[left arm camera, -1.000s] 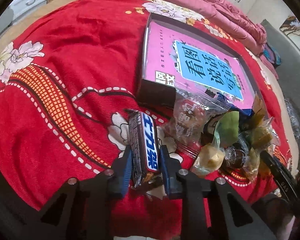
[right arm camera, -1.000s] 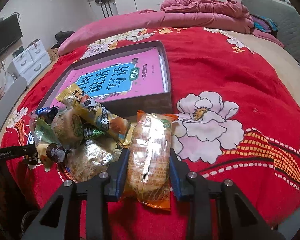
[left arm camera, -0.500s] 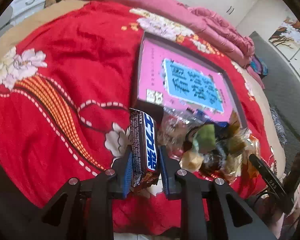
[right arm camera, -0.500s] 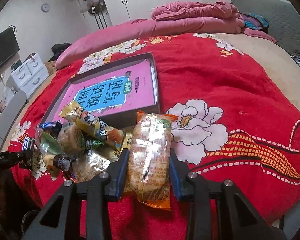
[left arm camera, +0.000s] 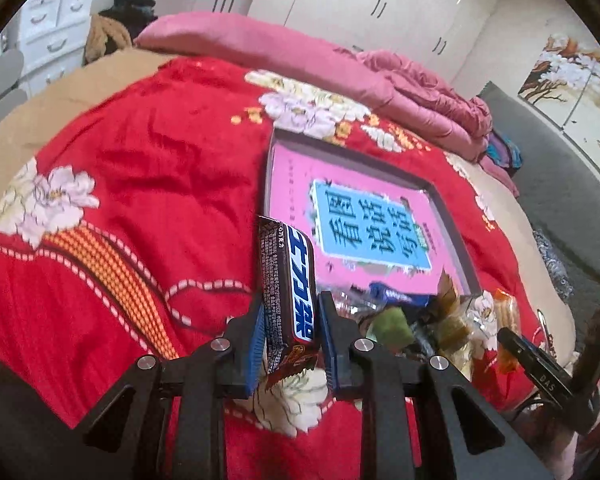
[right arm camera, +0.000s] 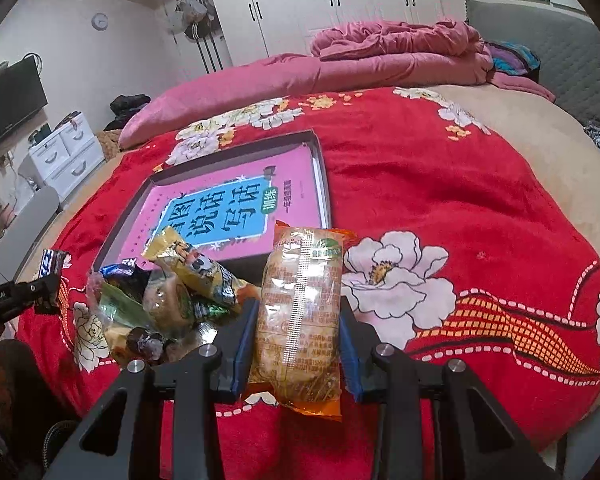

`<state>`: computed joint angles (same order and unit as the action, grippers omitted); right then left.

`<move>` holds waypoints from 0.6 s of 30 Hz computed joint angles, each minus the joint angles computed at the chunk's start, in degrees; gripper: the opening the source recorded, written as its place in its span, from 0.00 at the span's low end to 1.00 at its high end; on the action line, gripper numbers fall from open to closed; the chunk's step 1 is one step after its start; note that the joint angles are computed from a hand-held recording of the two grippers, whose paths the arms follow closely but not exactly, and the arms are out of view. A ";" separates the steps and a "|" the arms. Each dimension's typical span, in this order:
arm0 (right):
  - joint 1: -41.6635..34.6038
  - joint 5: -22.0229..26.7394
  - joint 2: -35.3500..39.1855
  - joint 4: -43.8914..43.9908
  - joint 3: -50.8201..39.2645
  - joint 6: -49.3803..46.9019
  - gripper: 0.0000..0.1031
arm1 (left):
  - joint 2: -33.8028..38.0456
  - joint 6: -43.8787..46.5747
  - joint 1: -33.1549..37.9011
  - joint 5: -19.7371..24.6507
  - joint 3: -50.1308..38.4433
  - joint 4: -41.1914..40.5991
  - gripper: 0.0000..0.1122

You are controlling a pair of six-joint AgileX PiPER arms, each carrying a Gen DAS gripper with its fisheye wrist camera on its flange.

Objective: Organize snacks
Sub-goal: 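Carry the chocolate bar and bread stick pack over the tray with both tools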

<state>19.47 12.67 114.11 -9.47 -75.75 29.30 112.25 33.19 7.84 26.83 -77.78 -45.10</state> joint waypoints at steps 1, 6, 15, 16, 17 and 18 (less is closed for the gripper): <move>0.00 0.10 0.08 0.19 -0.28 -0.30 0.37 | 0.09 0.17 0.00 -0.25 -0.35 0.13 0.22; -0.22 0.58 0.58 1.12 -1.94 -1.83 0.37 | 1.53 0.27 0.04 -0.07 -2.73 -0.19 0.22; -0.63 2.05 2.43 -2.18 -6.36 -0.03 0.37 | 4.48 1.18 -0.23 0.64 -6.94 -0.94 0.22; -0.65 2.08 2.58 -2.35 -6.65 -0.02 0.37 | 4.95 1.33 -0.15 0.88 -7.56 -1.12 0.22; -0.71 2.13 2.81 -2.69 -7.10 0.16 0.37 | 5.26 1.39 -0.17 0.90 -7.91 -1.16 0.22; -0.76 2.27 3.13 -2.78 -7.72 0.02 0.37 | 5.74 1.58 -0.13 1.01 -8.50 -1.33 0.22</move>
<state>18.71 14.94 117.23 -12.25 -83.47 29.32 117.99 34.78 7.71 27.84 -86.29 -46.43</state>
